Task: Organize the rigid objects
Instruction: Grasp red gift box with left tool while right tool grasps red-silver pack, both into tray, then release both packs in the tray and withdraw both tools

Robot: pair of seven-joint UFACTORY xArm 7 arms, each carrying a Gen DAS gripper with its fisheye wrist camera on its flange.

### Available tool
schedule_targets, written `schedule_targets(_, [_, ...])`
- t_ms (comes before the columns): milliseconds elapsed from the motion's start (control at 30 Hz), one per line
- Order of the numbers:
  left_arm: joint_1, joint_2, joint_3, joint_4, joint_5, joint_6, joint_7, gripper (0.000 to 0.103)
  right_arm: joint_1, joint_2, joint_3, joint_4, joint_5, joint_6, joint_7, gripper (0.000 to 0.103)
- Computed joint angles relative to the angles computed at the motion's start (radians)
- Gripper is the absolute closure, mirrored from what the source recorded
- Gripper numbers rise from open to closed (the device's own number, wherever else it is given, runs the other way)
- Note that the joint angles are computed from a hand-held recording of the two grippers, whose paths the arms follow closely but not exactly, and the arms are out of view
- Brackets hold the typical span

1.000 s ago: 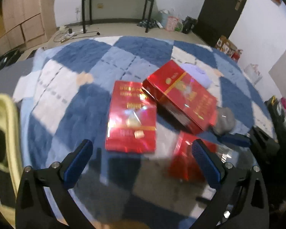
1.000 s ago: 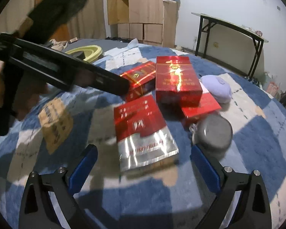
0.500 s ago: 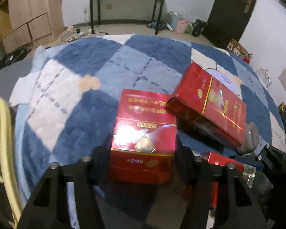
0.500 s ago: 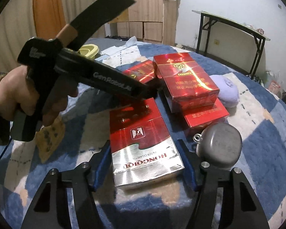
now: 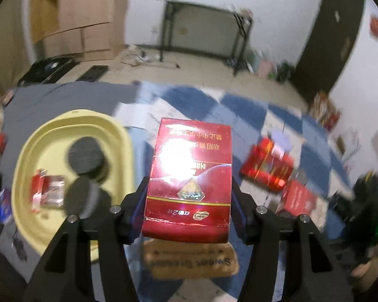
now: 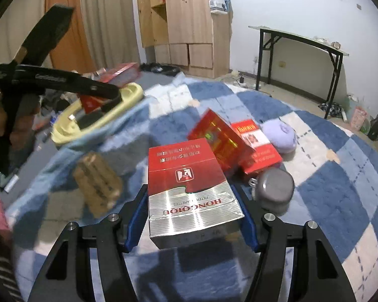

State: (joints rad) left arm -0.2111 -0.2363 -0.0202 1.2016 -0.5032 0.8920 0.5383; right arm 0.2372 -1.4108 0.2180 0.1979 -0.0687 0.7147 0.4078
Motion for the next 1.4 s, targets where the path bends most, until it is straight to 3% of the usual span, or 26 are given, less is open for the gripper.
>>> schedule_targets(133, [0.046, 0.005, 0.049, 0.068, 0.001, 0.032, -0.013, 0.044, 0.011, 0.042, 0.025, 0.038, 0.017, -0.003, 0.032, 0.041])
schedule_targets(200, [0.072, 0.046, 0.090, 0.122, -0.065, 0.080, -0.004, 0.044, 0.015, 0.078, 0.043, 0.069, 0.020, -0.017, 0.049, 0.041])
schedule_targets(333, [0.144, 0.127, 0.110, 0.165, -0.122, 0.061, 0.030, 0.044, 0.024, 0.229, 0.075, 0.144, 0.011, -0.110, 0.055, 0.041])
schedule_targets(533, [0.251, 0.293, 0.085, 0.249, -0.120, 0.057, -0.020, 0.044, -0.069, 0.658, 0.115, 0.364, -0.056, -0.339, 0.051, 0.041])
schedule_targets(667, [0.303, 0.379, 0.053, 0.309, -0.126, 0.064, -0.046, 0.044, -0.144, 0.946, 0.158, 0.578, -0.154, -0.404, 0.066, 0.041])
schedule_targets(767, [0.323, 0.429, 0.030, 0.348, -0.096, 0.068, -0.056, 0.044, -0.181, 1.179, 0.192, 0.793, -0.267, -0.359, 0.095, 0.041])
schedule_targets(967, [0.337, 0.500, 0.001, 0.400, -0.027, 0.052, -0.070, 0.044, -0.132, 1.439, 0.169, 1.042, -0.410, -0.258, 0.113, 0.041])
schedule_targets(1133, [0.354, 0.534, -0.015, 0.425, -0.026, 0.072, -0.099, 0.044, -0.046, 1.588, 0.110, 1.189, -0.473, -0.192, 0.105, 0.041])
schedule_targets(1300, [0.357, 0.532, -0.027, 0.408, -0.041, 0.057, -0.093, 0.043, 0.025, 1.630, 0.047, 1.227, -0.469, -0.173, 0.118, 0.041])
schedule_targets(1367, [0.365, 0.534, -0.029, 0.420, -0.059, 0.075, -0.101, 0.030, 0.044, 1.640, 0.028, 1.236, -0.444, -0.178, 0.109, 0.040])
schedule_targets(1400, [0.372, 0.527, -0.031, 0.420, -0.079, 0.073, -0.097, 0.018, 0.057, 1.642, 0.016, 1.241, -0.439, -0.172, 0.108, 0.039])
